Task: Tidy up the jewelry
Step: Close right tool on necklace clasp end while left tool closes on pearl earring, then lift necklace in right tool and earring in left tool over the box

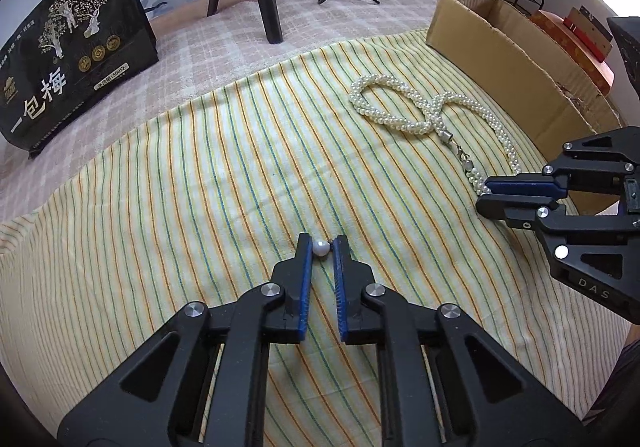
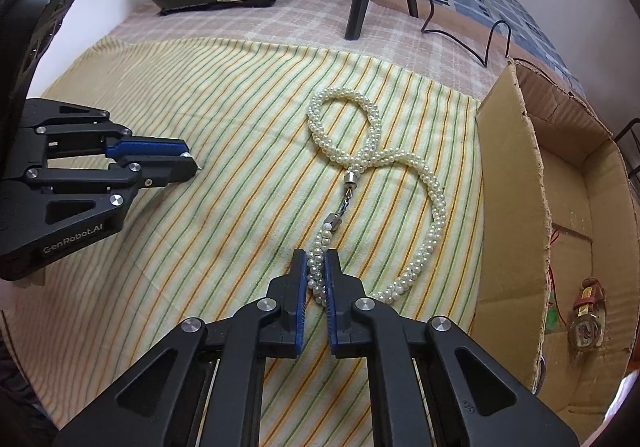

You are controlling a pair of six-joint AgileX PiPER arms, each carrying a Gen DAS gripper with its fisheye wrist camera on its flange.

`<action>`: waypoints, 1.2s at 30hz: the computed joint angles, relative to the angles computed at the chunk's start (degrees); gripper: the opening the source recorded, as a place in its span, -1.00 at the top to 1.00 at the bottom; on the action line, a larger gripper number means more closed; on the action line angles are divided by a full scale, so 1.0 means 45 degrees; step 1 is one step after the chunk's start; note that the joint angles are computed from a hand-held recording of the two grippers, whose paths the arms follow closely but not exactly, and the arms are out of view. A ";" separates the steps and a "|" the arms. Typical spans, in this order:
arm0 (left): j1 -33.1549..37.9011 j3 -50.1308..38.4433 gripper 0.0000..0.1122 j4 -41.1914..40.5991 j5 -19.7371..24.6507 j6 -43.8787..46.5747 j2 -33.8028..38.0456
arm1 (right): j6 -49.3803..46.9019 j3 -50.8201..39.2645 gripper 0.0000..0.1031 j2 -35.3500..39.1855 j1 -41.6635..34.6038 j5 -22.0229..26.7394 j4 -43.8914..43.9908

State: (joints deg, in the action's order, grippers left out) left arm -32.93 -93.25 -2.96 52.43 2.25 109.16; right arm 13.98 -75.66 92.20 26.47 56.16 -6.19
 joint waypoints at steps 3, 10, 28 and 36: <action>-0.0016 0.0053 0.85 0.0055 -0.0033 -0.0083 -0.0060 | -0.0065 0.0115 0.88 -0.0182 -0.0143 -0.0116 0.0266; 0.0142 0.0242 0.85 -0.0053 -0.0003 -0.0165 -0.0508 | -0.0459 0.0161 0.88 -0.0948 -0.0609 -0.0273 0.1070; 0.0301 0.0031 0.85 -0.0277 0.0590 -0.0690 -0.2593 | 0.0168 -0.1387 0.88 -0.2613 -0.0253 0.0338 0.0775; -0.0635 -0.0188 0.85 0.0166 0.0953 -0.1235 -0.3336 | -0.0012 -0.2088 0.88 -0.3466 -0.0848 0.0957 0.1269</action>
State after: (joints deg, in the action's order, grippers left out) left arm -35.78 -94.10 -2.21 56.72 -3.31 94.15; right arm 13.93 -85.06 76.61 22.65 60.47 -0.48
